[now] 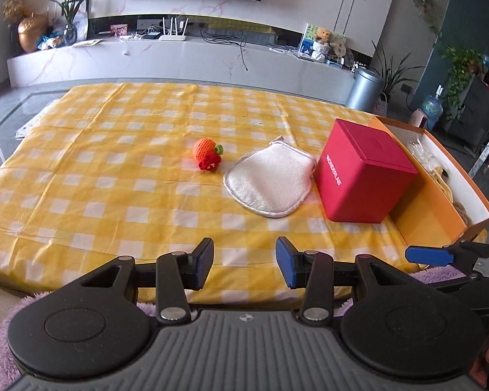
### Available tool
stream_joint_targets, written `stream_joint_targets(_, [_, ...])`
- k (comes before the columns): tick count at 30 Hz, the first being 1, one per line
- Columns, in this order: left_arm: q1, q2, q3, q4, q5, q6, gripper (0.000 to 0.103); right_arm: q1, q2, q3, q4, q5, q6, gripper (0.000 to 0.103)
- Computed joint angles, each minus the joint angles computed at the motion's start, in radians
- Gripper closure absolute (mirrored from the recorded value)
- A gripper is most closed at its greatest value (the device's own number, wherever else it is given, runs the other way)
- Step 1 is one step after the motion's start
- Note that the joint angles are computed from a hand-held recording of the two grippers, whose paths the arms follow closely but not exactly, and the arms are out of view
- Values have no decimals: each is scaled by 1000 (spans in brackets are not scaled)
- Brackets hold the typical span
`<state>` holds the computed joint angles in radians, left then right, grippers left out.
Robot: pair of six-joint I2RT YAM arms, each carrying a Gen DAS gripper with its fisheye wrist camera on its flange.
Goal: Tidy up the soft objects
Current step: 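Withdraw both open tools from the box back over the table, then grasp the crocheted strawberry with the left tool while the right tool grasps the white mitt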
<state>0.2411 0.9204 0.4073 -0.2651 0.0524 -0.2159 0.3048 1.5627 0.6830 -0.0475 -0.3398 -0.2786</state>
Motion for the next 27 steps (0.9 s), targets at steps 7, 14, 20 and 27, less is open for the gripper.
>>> stream_joint_targets(7, [118,151,30,87,87,58,52,113,116,110,13,84,81,14])
stream_joint_targets(14, [199,356,121,155,131,149,52,206,328,304,8,168,251,7])
stream_joint_targets(20, [242,556,241,201,155,236,52,251,547,544,-50,187,338,3])
stream_joint_targets(27, [242,735,376,244,164,339,52,289,722,749,-85,218,250,8])
